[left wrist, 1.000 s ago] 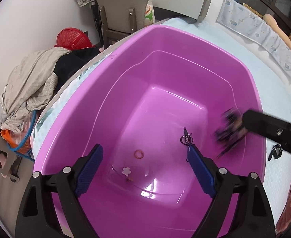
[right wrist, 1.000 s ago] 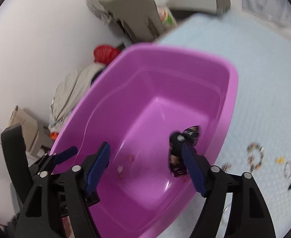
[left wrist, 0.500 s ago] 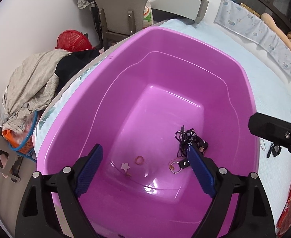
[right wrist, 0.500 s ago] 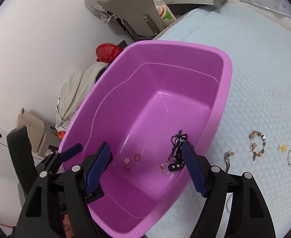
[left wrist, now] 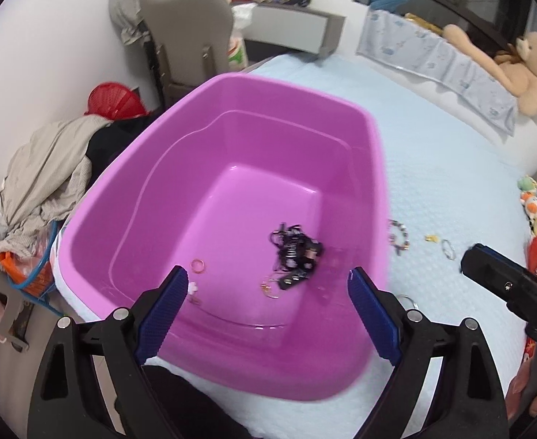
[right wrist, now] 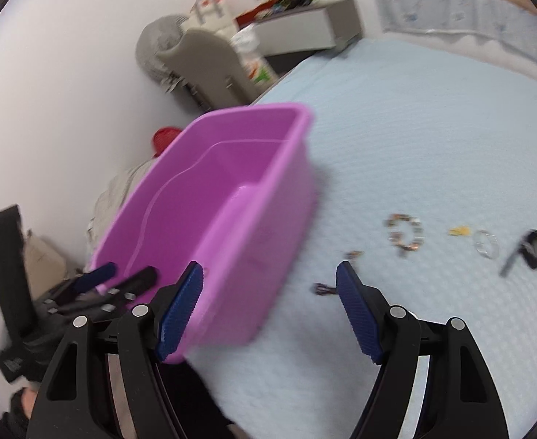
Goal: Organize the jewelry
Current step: 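Withdraw both tools from the tub back over the bed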
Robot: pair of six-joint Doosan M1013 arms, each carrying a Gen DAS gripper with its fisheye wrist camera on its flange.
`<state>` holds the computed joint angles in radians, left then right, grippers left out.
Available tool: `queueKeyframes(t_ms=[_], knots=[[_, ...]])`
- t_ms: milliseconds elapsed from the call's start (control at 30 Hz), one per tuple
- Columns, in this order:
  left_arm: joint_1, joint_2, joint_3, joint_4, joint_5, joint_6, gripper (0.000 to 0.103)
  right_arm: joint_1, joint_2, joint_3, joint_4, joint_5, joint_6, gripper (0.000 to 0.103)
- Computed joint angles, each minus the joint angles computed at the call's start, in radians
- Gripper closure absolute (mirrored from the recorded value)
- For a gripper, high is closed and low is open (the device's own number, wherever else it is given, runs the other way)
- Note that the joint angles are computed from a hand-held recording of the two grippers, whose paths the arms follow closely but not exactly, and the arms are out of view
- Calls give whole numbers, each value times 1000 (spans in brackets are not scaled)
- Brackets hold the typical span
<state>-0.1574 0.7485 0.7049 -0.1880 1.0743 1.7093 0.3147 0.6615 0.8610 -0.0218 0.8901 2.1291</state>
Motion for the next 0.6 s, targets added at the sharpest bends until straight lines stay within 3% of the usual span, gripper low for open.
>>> queueKeyframes(t_ms=[100,300,600], knots=[[-13,-51,88,-43,-59,52,14,3,-78,135,-104,-70,93,31],[-45,-130,229,-127,-138,178,14,14,-193,341,-311,-123,282,31],[-91,-176,364,-182,-188,295,14,35,-243,486,-398,-141,420,31]])
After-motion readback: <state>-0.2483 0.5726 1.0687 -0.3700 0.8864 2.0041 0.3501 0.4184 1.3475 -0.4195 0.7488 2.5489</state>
